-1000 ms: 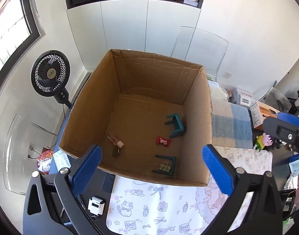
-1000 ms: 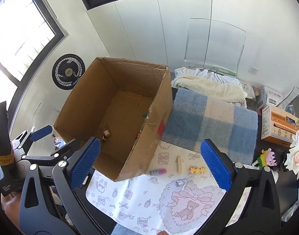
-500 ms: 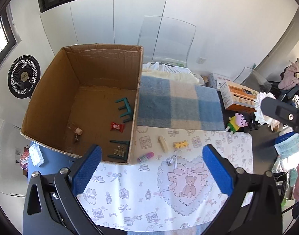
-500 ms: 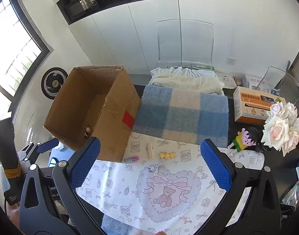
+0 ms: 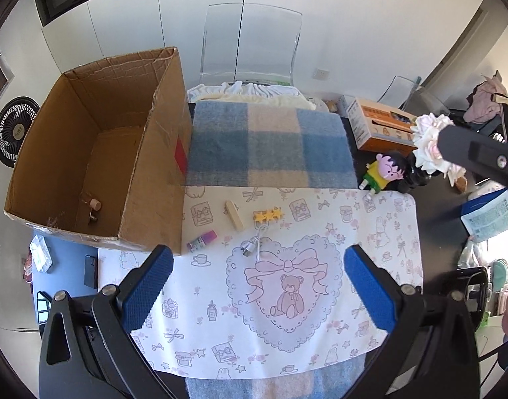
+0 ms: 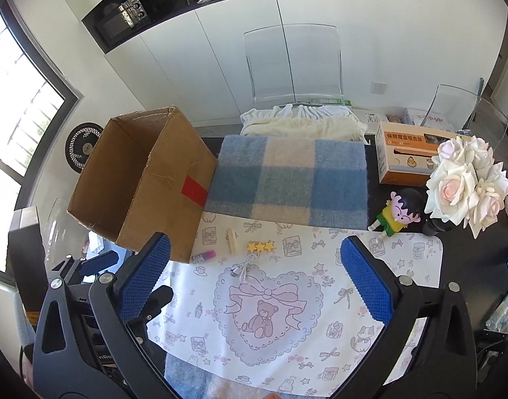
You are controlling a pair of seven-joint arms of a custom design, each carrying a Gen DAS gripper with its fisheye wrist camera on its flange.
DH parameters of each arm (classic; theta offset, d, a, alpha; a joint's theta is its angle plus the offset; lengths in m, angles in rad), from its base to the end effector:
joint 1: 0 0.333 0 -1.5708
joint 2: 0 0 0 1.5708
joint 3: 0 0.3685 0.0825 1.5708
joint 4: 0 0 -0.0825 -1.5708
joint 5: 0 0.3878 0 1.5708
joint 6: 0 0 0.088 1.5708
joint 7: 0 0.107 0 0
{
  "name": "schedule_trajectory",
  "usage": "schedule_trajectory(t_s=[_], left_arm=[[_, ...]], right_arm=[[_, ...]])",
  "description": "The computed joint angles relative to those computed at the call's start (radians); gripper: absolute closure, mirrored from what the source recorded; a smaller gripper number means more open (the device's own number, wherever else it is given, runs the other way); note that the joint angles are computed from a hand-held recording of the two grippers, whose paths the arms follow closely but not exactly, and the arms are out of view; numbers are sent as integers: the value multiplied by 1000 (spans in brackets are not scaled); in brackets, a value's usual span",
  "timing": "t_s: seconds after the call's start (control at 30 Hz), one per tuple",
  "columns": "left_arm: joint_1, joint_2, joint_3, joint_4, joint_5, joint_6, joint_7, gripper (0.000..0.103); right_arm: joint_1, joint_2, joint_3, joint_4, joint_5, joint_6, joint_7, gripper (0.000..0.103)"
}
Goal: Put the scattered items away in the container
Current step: 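Move both tools back toward the white cable and yellow star strip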
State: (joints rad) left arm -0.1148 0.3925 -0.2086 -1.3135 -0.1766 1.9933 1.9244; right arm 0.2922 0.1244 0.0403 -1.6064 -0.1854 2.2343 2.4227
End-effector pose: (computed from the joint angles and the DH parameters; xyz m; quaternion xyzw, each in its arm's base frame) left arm 0.6944 -0.2100 0.6003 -0.4576 0.8684 -0.1899 0.0195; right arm 0.6190 0.2060 0.6574 -0.5154 0.8161 -0.1286 0.2277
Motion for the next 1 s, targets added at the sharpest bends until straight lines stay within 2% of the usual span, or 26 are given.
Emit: schedule_trajectory(t_s=[0.07, 0.2, 0.3, 0.37, 0.43, 0.53, 0.6, 0.77, 1.0], left_arm=[[-10, -10, 5, -33, 20, 19, -11, 1], [-17, -13, 7, -69, 40, 20, -24, 24], [-13, -13, 10, -88, 37, 28, -49, 24], [-15, -18, 13, -109, 46, 50, -61, 31], [-20, -18, 16, -127, 62, 68, -73, 44], [-22, 0, 18, -128, 75, 53, -98, 55], [-21, 12, 19, -130, 77, 51, -114, 57], [-23, 44, 26, -126, 108, 62, -138, 60], [-28, 117, 32, -84, 147, 65, -150, 60]], right_arm=[[-3, -12, 1, -31, 15, 18, -5, 0], [-7, -23, 4, -72, 27, 32, -24, 0], [-11, -19, 5, -87, 39, 29, -50, 3], [-14, -9, 5, -87, 50, 24, -74, 5], [-16, 4, 5, -85, 56, 20, -102, 11], [-20, 33, 4, -78, 81, 16, -151, 16], [-24, 55, 5, -75, 103, 19, -191, 22], [-34, 117, 6, -66, 165, 27, -287, 30], [-55, 192, 12, -83, 278, 58, -373, 30]])
